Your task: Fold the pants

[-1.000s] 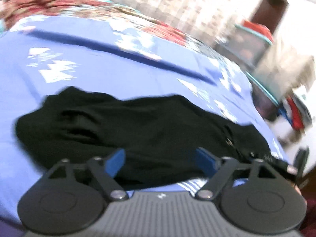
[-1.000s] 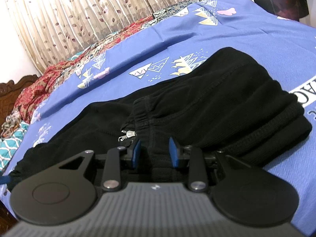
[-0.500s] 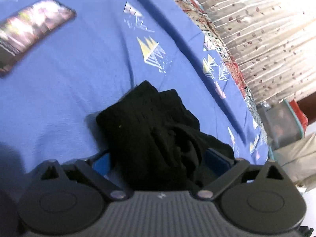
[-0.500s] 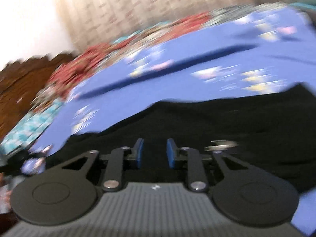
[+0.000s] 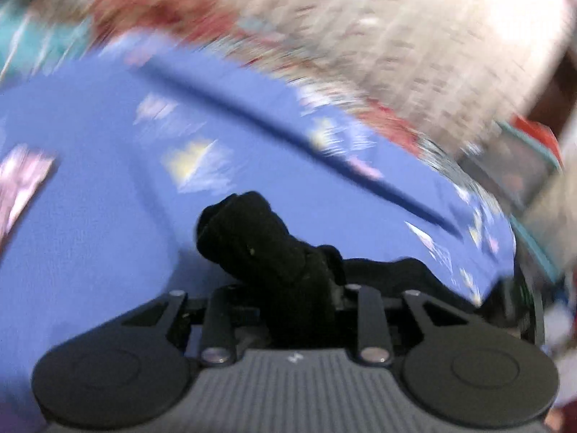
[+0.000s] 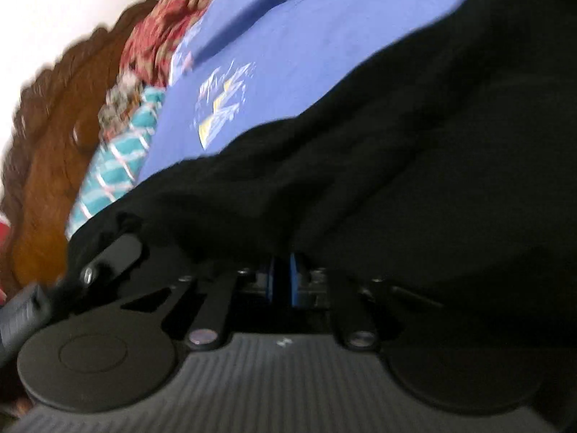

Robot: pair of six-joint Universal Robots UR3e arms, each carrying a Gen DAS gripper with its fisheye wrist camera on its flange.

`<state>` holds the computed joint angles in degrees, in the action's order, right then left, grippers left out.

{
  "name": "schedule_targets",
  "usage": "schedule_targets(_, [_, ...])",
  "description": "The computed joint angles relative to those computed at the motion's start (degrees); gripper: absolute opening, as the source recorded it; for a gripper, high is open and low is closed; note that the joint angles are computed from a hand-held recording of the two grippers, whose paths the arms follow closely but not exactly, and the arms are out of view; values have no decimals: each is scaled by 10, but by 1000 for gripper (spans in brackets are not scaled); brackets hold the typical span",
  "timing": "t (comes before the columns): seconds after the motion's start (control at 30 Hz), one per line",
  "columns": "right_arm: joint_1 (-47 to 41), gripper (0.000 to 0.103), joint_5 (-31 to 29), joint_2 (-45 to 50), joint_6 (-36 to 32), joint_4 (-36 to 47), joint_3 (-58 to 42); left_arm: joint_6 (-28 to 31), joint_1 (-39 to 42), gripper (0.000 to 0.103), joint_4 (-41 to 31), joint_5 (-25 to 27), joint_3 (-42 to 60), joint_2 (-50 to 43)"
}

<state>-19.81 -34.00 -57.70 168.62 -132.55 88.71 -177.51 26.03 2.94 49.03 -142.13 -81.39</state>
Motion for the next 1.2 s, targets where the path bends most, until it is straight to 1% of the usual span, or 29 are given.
schedule_targets(0.03, [-21, 16, 8, -17, 4, -10, 18, 5, -30, 26, 20, 14, 8, -3])
schedule_targets(0.1, [-71, 16, 41, -55, 17, -73, 81, 23, -105, 26, 58, 45, 37, -28])
schedule_targets(0.13, [-106, 16, 62, -75, 20, -83, 109, 34, -137, 26, 67, 60, 51, -40])
schedule_targets(0.17, [-142, 16, 77, -97, 23, -91, 138, 52, -191, 27, 78, 92, 79, -70])
schedule_targets(0.23, [-204, 17, 86, -139, 21, -114, 193, 81, -289, 34, 73, 159, 140, -128])
schedule_targets(0.27, [-234, 19, 85, -161, 17, -122, 220, 92, -327, 49, 72, 183, 165, -156])
schedule_targets(0.3, [-262, 22, 82, -180, 8, -121, 241, 109, -361, 59, 66, 199, 191, -188])
schedule_targets(0.33, [-293, 29, 78, -200, -5, -113, 262, 123, -386, 59, 55, 208, 212, -212])
schedule_targets(0.37, [-315, 36, 74, -216, -13, -110, 281, 135, -407, 59, 21, 218, 230, -224])
schedule_targets(0.4, [-337, 41, 73, -233, -25, -101, 299, 139, -422, 58, -4, 230, 239, -226])
schedule_targets(0.43, [-356, 42, 76, -248, -46, -80, 313, 140, -426, 58, 4, 231, 224, -217])
schedule_targets(0.47, [-369, 46, 81, -254, -71, -62, 323, 148, -419, 60, 20, 216, 195, -194])
schedule_targets(0.5, [-382, 54, 89, -266, -112, -20, 328, 156, -406, 63, 22, 196, 171, -167])
schedule_targets(0.53, [-384, 58, 92, -274, -132, -4, 336, 161, -385, 64, 20, 170, 145, -134])
schedule_targets(0.57, [-376, 65, 94, -279, -131, -18, 349, 161, -352, 67, 8, 139, 112, -90])
schedule_targets(0.6, [-354, 69, 91, -270, -98, -71, 357, 158, -325, 70, -5, 118, 97, -64])
schedule_targets(0.63, [-345, 72, 90, -266, -105, -77, 358, 148, -304, 70, -28, 106, 89, -37])
schedule_targets(0.67, [-331, 74, 87, -246, -99, -82, 336, 151, -260, 71, -63, 80, 61, 11])
schedule_targets(0.7, [-316, 75, 81, -236, -98, -88, 330, 151, -219, 70, -103, 59, 42, 55])
schedule_targets(0.73, [-297, 75, 72, -221, -88, -107, 325, 145, -192, 70, -136, 51, 33, 88])
schedule_targets(0.83, [-248, 76, 47, -189, -78, -118, 293, 142, -107, 67, -222, 28, 8, 161])
schedule_targets(0.9, [-225, 78, 46, -190, -99, -94, 284, 136, -73, 67, -249, 23, -1, 181])
schedule_targets(0.93, [-213, 78, 34, -195, -95, -106, 285, 125, -75, 67, -249, 27, 8, 174])
schedule_targets(0.97, [-198, 75, 18, -196, -94, -121, 282, 126, -66, 67, -259, 21, 5, 182])
schedule_targets(1.0, [-184, 54, 3, -193, -93, -135, 275, 125, -66, 67, -260, 22, 6, 180])
schedule_targets(1.03, [-177, 40, -8, -195, -96, -159, 278, 129, -67, 67, -263, 23, 7, 180])
schedule_targets(1.07, [-168, 18, -35, -202, -88, -210, 290, 136, -65, 67, -270, 23, 5, 185])
schedule_targets(1.1, [-168, 10, -41, -206, -90, -244, 298, 133, -75, 67, -257, 29, 9, 170])
schedule_targets(1.2, [-202, 9, -12, -236, -91, -293, 331, 131, -91, 66, -242, 33, 17, 146])
